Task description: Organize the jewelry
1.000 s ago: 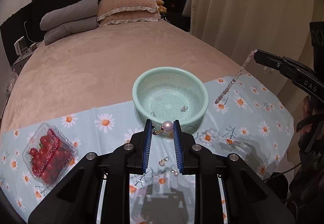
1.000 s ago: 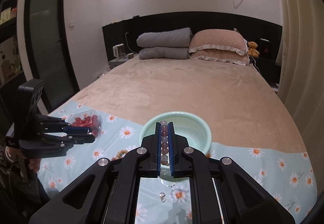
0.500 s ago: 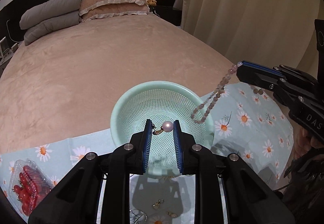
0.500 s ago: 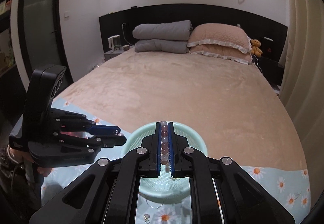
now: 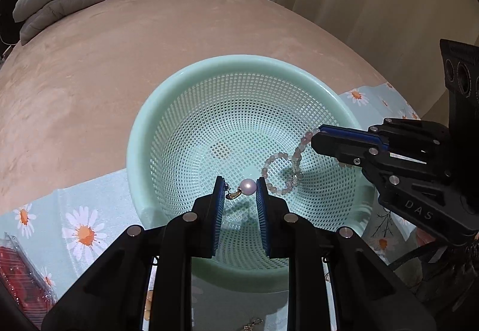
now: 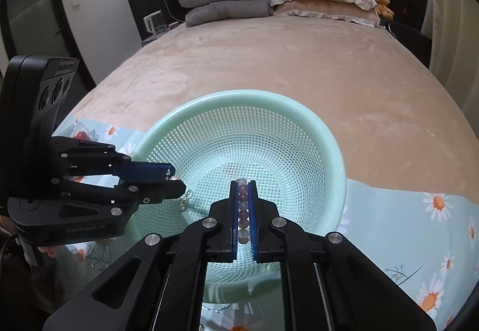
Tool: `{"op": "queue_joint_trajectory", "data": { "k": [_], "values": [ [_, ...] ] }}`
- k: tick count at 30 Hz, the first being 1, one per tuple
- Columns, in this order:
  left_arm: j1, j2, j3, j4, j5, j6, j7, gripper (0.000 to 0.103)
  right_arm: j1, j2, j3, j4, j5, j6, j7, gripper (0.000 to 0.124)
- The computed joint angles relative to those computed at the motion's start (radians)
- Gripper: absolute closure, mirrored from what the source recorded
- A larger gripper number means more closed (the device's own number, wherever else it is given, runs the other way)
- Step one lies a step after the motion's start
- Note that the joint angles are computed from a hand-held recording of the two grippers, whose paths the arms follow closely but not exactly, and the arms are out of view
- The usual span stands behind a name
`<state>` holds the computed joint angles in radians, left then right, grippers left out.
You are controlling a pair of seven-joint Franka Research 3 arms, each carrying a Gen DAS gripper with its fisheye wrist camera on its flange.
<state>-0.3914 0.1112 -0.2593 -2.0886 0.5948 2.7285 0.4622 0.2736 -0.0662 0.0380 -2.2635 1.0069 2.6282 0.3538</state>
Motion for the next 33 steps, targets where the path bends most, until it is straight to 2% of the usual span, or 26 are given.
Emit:
{"op": "queue_joint_trajectory", "data": {
  "k": [6, 7, 8, 10, 12, 14, 15, 19, 23, 29, 33],
  "values": [
    [-0.003, -0.051, -0.003, -0.031, 0.041, -0.003, -0.054, 0.08, 0.003, -0.044, -0.005, -0.021, 0.021, 0.02, -0.008, 0.115],
    [0.0, -0.065, -0.007, -0.039, 0.036, 0.005, -0.043, 0.072, 0.004, -0.054, -0.007, -0.026, 0.023, 0.027, -0.004, 0.109],
    [0.001, -0.08, -0.011, -0.046, 0.04, 0.007, -0.04, 0.047, 0.005, -0.067, -0.009, -0.032, 0.022, 0.036, 0.001, 0.103],
    [-0.002, -0.118, -0.022, -0.053, 0.111, -0.039, -0.105, 0.023, 0.016, -0.1, -0.006, -0.057, 0.041, 0.107, -0.002, 0.061],
    [0.002, -0.158, -0.033, -0.067, 0.115, -0.059, -0.117, 0.021, 0.034, -0.131, -0.019, -0.073, 0.09, 0.152, -0.037, 0.051],
    [0.008, -0.196, -0.047, -0.077, 0.11, -0.091, -0.134, 0.009, 0.035, -0.163, -0.034, -0.08, 0.084, 0.142, -0.009, 0.045],
    [0.012, -0.217, -0.056, -0.083, 0.118, -0.111, -0.154, 0.008, 0.038, -0.181, -0.041, -0.085, 0.089, 0.145, -0.002, 0.04],
    [0.016, -0.302, -0.08, -0.114, 0.08, -0.167, -0.162, 0.007, 0.041, -0.25, -0.06, -0.109, 0.063, 0.143, 0.042, 0.039],
    [0.009, -0.36, -0.121, -0.113, 0.063, -0.301, -0.162, 0.006, 0.052, -0.323, -0.079, -0.146, 0.03, 0.136, 0.079, 0.039],
    [-0.019, -0.44, -0.151, -0.15, 0.017, -0.387, -0.157, 0.006, 0.072, -0.427, -0.104, -0.214, -0.021, 0.122, 0.119, 0.039],
    [-0.028, -0.482, -0.178, -0.181, 0.005, -0.433, -0.203, 0.006, 0.09, -0.486, -0.122, -0.268, -0.039, 0.129, 0.134, 0.038]
  ]
}}
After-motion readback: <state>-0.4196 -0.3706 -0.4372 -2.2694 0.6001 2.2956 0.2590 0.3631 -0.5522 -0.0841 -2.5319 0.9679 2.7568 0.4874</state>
